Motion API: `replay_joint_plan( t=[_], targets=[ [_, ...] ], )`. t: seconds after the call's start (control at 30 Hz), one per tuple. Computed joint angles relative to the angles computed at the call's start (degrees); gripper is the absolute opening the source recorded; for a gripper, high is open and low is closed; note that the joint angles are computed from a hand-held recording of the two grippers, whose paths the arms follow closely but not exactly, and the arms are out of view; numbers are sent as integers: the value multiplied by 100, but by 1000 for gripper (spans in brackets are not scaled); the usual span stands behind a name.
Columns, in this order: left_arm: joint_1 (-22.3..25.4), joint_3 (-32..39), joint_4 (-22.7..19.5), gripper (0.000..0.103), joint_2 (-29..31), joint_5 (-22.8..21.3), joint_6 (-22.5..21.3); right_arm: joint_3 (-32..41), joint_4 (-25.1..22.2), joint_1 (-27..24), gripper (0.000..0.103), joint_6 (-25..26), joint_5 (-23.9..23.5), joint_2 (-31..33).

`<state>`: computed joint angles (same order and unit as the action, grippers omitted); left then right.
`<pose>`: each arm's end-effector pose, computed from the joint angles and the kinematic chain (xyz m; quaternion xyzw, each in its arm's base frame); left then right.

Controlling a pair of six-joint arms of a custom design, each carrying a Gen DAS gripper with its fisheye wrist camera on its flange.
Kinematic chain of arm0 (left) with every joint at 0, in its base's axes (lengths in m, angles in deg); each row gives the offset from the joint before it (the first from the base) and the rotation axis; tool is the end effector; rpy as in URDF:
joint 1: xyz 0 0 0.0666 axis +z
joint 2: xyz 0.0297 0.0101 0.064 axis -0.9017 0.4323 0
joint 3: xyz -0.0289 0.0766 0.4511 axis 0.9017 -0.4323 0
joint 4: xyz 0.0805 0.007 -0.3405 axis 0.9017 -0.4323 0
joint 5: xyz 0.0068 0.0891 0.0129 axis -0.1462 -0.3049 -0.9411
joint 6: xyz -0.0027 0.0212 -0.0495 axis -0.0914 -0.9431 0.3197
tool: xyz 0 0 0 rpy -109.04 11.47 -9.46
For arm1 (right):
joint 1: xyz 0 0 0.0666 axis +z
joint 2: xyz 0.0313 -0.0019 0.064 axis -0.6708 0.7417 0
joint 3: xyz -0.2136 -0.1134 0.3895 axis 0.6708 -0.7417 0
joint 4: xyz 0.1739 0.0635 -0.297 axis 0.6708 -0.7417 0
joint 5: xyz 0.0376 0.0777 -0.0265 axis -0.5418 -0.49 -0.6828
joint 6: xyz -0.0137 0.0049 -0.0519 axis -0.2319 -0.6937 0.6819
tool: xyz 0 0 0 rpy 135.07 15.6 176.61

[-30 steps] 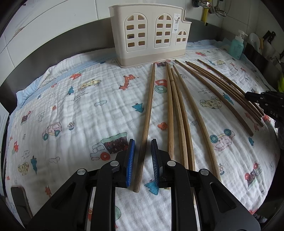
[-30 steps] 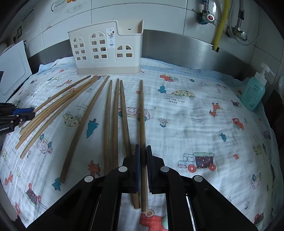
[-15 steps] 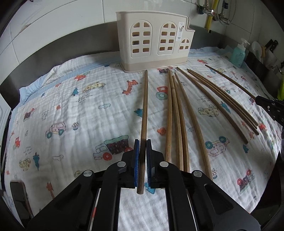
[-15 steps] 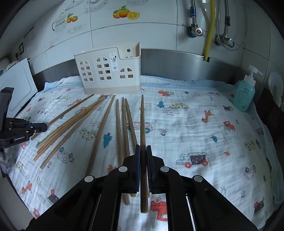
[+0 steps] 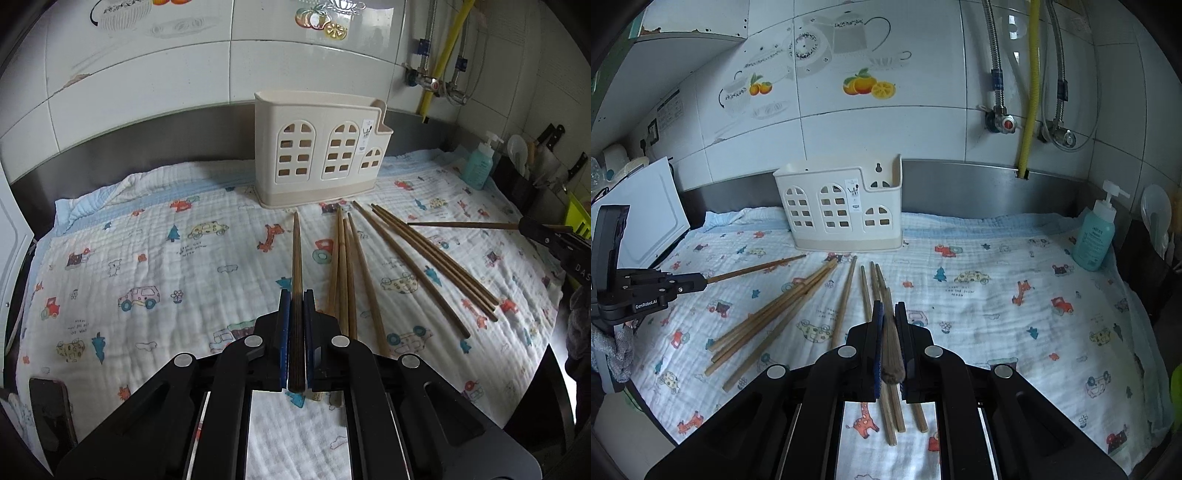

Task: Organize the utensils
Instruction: 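Lift the left tool's chopstick over the holder while the right tool carries its own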

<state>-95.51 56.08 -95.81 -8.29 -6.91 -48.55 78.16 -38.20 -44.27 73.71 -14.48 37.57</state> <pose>0.3536 -0.1958 0.3922 -0.1135 0.9152 -0.0029 0.3866 0.4708 0.0027 0.3961 -0.2990 0.8343 0.1823 0.4257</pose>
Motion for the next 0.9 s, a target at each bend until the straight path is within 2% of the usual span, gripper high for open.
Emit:
replay_joint_plan(
  t=[0.2,0.37,0.5,0.7,0.9],
  targets=[
    [112,142,67,5,-167,-52,-173,333,-106,154,6,-189,-103,-36],
    [254,334,71,5,-217,-31,-400,916,-395,297,6,-209,-163,35],
    [361,562,-5,5,-189,-10,-628,1674,-945,375,6,-193,-179,215],
    [499,964,-93,5,-215,-28,-984,2804,-1683,514,6,110,55,484],
    [574,1496,-236,5,-118,-103,-1362,4040,-2939,796,6,482,365,1083]
  ],
)
